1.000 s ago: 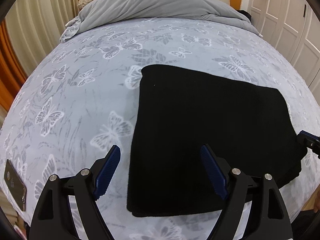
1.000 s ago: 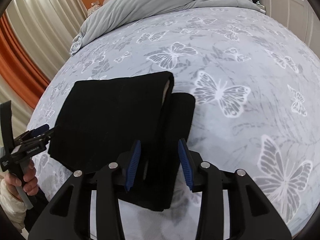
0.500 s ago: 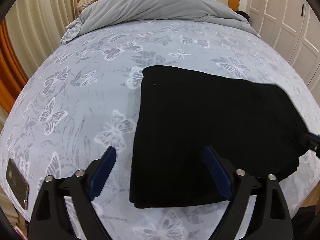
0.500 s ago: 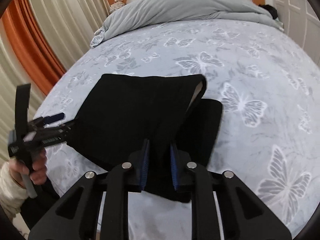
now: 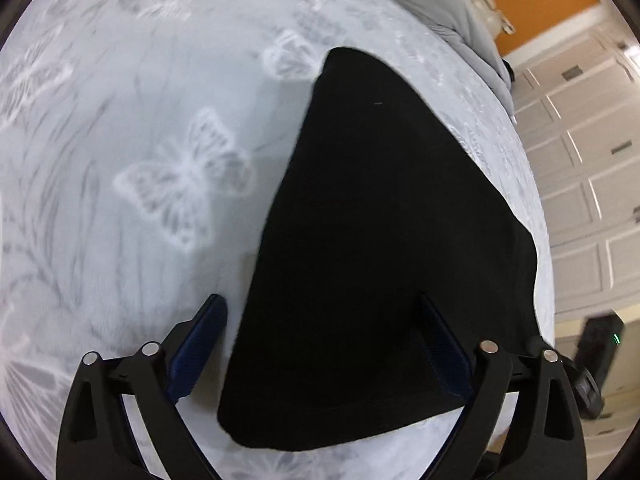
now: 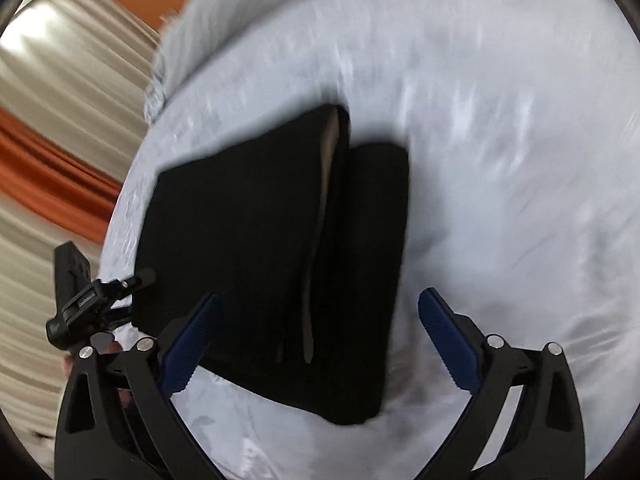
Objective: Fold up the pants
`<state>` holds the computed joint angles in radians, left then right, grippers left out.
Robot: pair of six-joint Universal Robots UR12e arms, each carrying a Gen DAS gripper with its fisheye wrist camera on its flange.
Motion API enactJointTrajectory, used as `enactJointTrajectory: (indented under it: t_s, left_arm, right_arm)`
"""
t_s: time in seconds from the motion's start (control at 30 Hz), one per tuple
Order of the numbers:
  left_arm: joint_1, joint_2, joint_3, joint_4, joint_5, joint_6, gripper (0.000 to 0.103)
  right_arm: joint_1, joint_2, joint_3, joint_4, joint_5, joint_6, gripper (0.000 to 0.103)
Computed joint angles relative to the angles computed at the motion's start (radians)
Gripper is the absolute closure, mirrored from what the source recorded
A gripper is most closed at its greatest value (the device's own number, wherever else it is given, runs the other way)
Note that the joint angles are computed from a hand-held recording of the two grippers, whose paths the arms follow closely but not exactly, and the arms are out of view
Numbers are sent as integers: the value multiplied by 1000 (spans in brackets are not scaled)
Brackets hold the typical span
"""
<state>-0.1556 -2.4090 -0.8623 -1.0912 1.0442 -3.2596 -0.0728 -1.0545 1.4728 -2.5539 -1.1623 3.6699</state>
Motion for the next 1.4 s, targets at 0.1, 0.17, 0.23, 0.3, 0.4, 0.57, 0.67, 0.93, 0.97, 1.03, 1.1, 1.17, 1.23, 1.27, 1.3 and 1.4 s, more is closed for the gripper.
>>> enactJointTrajectory:
  t_s: [0.1, 0.17, 0.23, 0.3, 0.4, 0.57, 0.67, 0.93, 0.97, 1.03, 1.1, 1.17, 1.23, 1.27, 1.3, 1.4]
  left_arm:
    - [4, 29, -40, 41, -39, 22, 70]
    - [17, 68, -86, 68, -86, 36, 80]
    - [32, 99, -129, 62, -137, 37, 81]
    - [40, 129, -174, 21, -143, 61, 74]
    - [32, 141, -213, -8, -44, 33, 41]
    - [34, 136, -204, 47, -59, -13, 30]
    - [38, 116, -173, -5, -129, -26, 23]
    - [-4, 88, -121, -85, -19, 64, 16]
    - [-8, 88, -124, -71, -6, 73, 17]
    - [-19, 96, -135, -39, 27, 93, 26]
    - [-25, 98, -134, -26, 42, 116, 37]
    - [-27, 101, -137, -10, 40, 116, 56]
    - [-31, 100, -131, 16, 29, 115, 64]
    - [-35, 108, -139, 37, 45, 125, 67]
    - [-38, 116, -148, 52, 61, 136, 68]
    - [-50, 148, -191, 121, 107, 167, 72]
  right_arm:
    - [15, -26, 0, -30, -32, -74, 62]
    - [13, -59, 25, -75, 3, -113, 63]
    - [14, -86, 46, -63, 8, -166, 60]
    - [21, -94, 43, 54, -61, -222, 43]
    - [20, -82, 43, 131, -111, -144, 32]
    - [15, -94, 64, 40, -57, -94, 17]
    - [18, -83, 52, 68, -33, -85, 10]
    - [38, -52, 32, 96, -37, -79, 5]
    - [39, -50, 35, 80, -38, -67, 5]
    - [43, -48, 39, 51, -50, -58, 6]
    - [52, -47, 37, 33, -81, -81, 32]
    - [55, -49, 47, -5, -77, -94, 48]
    - [63, -54, 48, -19, -105, -118, 53]
    - [66, -54, 45, -21, -117, -126, 55]
    - [70, -52, 40, -26, -127, -128, 56]
    - [79, -57, 35, -40, -159, -146, 58]
